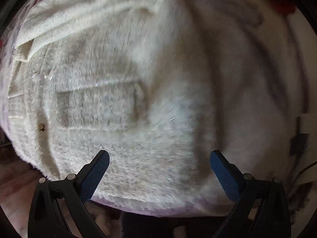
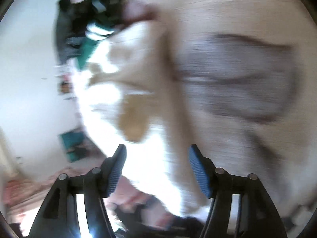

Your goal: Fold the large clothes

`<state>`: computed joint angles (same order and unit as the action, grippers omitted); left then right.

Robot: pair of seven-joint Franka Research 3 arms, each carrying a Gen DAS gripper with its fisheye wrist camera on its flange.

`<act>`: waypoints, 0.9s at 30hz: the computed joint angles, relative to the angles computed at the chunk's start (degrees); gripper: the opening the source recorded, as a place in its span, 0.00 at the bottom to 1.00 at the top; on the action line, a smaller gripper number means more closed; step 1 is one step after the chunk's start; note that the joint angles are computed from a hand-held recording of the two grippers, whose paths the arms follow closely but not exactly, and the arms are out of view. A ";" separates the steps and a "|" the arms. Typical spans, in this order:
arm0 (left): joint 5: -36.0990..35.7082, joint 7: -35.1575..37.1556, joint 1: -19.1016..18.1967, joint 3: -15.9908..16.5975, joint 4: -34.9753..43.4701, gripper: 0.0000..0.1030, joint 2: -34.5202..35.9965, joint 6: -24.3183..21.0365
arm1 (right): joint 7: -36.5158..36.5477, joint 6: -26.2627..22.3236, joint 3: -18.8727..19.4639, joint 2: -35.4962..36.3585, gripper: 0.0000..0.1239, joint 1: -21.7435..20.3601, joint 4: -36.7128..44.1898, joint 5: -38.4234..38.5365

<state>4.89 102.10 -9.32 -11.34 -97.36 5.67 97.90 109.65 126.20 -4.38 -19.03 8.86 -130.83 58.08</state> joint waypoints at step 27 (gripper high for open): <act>-2.57 1.57 7.91 3.76 8.14 1.00 4.12 -4.36 | 2.20 10.84 4.42 4.83 0.37 -0.29 8.18 -26.20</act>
